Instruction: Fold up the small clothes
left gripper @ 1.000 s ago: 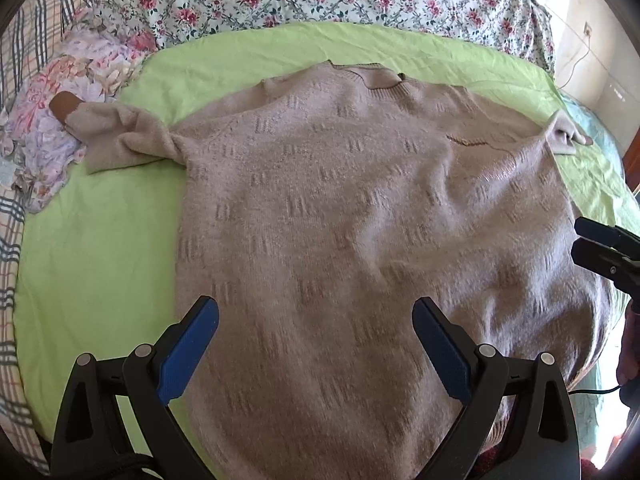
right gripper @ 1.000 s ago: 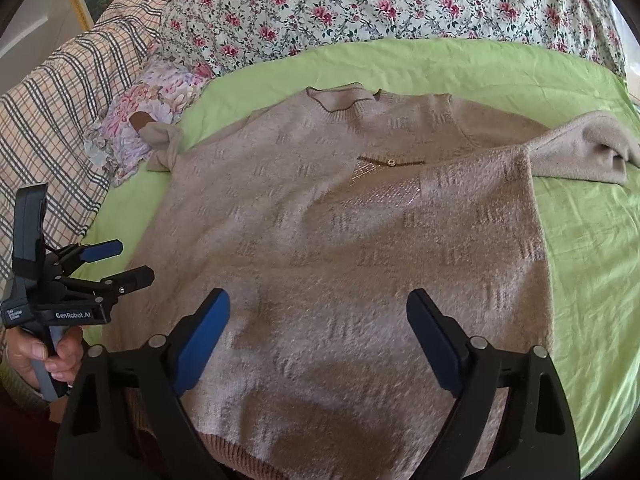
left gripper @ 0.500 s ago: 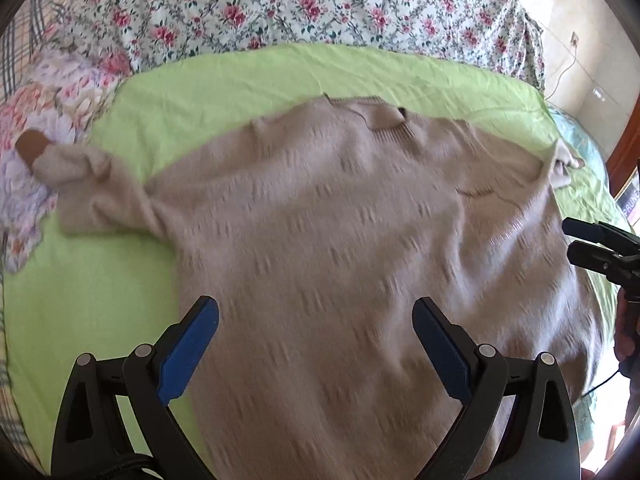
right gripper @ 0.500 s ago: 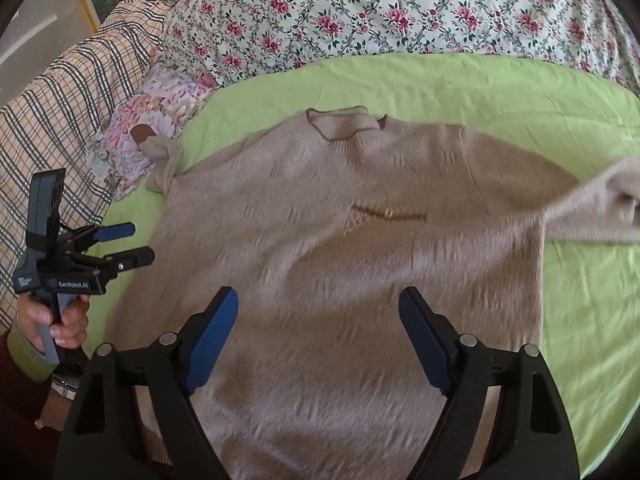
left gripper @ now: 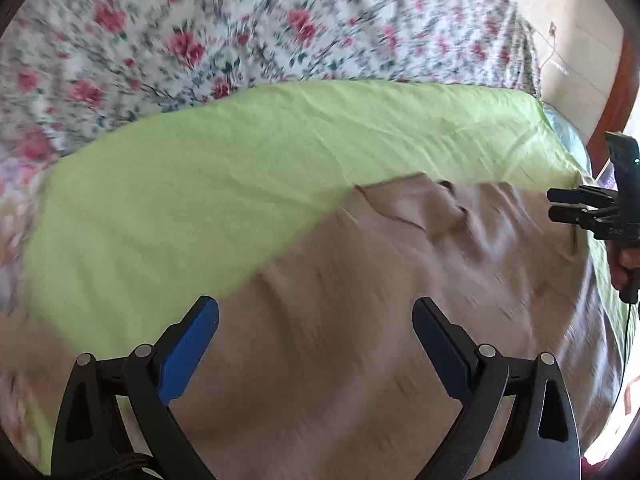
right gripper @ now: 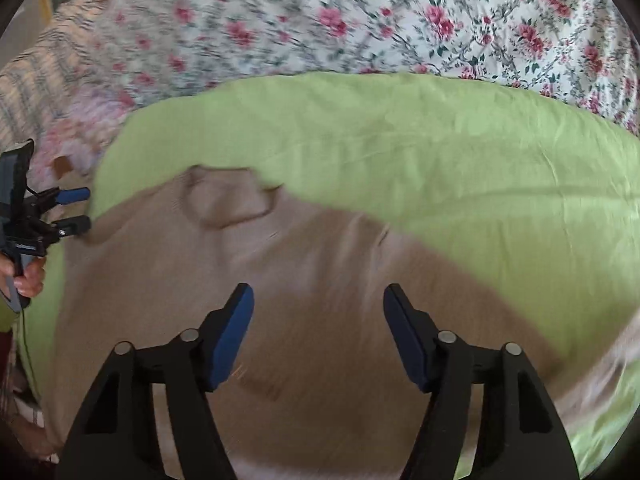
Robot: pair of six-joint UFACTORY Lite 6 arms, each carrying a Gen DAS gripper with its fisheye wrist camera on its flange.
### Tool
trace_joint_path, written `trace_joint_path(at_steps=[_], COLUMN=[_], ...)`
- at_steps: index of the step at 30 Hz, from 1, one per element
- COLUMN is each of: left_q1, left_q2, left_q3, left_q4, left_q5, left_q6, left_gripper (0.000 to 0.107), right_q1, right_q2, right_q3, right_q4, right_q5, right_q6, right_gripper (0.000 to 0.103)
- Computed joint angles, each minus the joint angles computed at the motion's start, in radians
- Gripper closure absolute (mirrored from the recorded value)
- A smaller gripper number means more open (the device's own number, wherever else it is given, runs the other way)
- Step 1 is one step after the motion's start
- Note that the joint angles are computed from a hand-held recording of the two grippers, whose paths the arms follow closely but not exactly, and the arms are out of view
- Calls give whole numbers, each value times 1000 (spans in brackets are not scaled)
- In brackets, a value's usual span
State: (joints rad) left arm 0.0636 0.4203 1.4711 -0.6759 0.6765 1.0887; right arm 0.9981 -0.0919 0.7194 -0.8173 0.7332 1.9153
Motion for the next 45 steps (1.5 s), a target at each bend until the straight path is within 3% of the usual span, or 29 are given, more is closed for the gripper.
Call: trace_joint_path(at_steps=[5, 7, 10, 11, 13, 14, 15, 16, 20, 23, 26, 28, 30, 33, 35, 38, 39, 40, 42, 45], left_q1=[-20, -15, -23, -25, -37, -35, -29, -23, -57, -71, -59, -69, -93, -100, -97, -82, -75, -64, -54, -32], left_q2=[439, 583, 611, 569, 496, 466, 454, 433, 194, 132, 225, 320, 373, 362, 359, 258, 210, 154, 48, -121], left_q3=[523, 718, 736, 658, 529, 479, 461, 433, 101, 67, 230, 320, 332, 282, 311, 238, 192, 138, 33, -136], left_q4=[127, 139, 144, 124, 110, 86, 68, 54, -1, 19, 82, 183, 299, 305, 329, 342, 312, 273, 230, 122], left_q5=[121, 234, 252, 227, 152, 134, 140, 135, -129, -234, -214, -220, -273, -335, -281, -253, -250, -245, -237, -199], left_q6=[-184, -229, -171, -113, -32, 13, 38, 55, 167, 116, -35, -164, -278, -303, -352, -377, -355, -328, -311, -235], left_gripper=[12, 21, 26, 29, 52, 65, 96, 98, 100, 100, 100, 100, 100, 98, 92, 84, 76, 66, 58, 54], right_q1=[-249, -322, -366, -370, -344, -332, -324, -296, -197, -190, -251, -306, -332, -328, -319, -250, -212, -161, -74, 135], right_q2=[80, 109, 174, 197, 205, 197, 187, 169, 151, 142, 205, 299, 368, 375, 296, 102, 30, -57, -167, -376], right_q3=[6, 3, 20, 25, 21, 17, 14, 13, 72, 115, 154, 162, 158, 155, 124, 34, -1, -48, -96, -198], right_q4=[-25, -15, 84, 105, 68, 56, 49, 20, -44, -116, -181, -208, -230, -270, -219, -172, -149, -116, -58, 47], right_q5=[-155, -236, -304, -317, -296, -286, -273, -239, -46, 56, 64, -22, -76, -74, -50, 48, 94, 167, 261, 504], right_q6=[-194, -261, -403, -433, -377, -347, -322, -266, -178, -121, -75, -15, 34, 99, 74, 92, 111, 147, 185, 317], right_gripper=[41, 41, 43, 55, 67, 85, 92, 93, 95, 95, 96, 96, 96, 87, 77, 76, 76, 75, 75, 75])
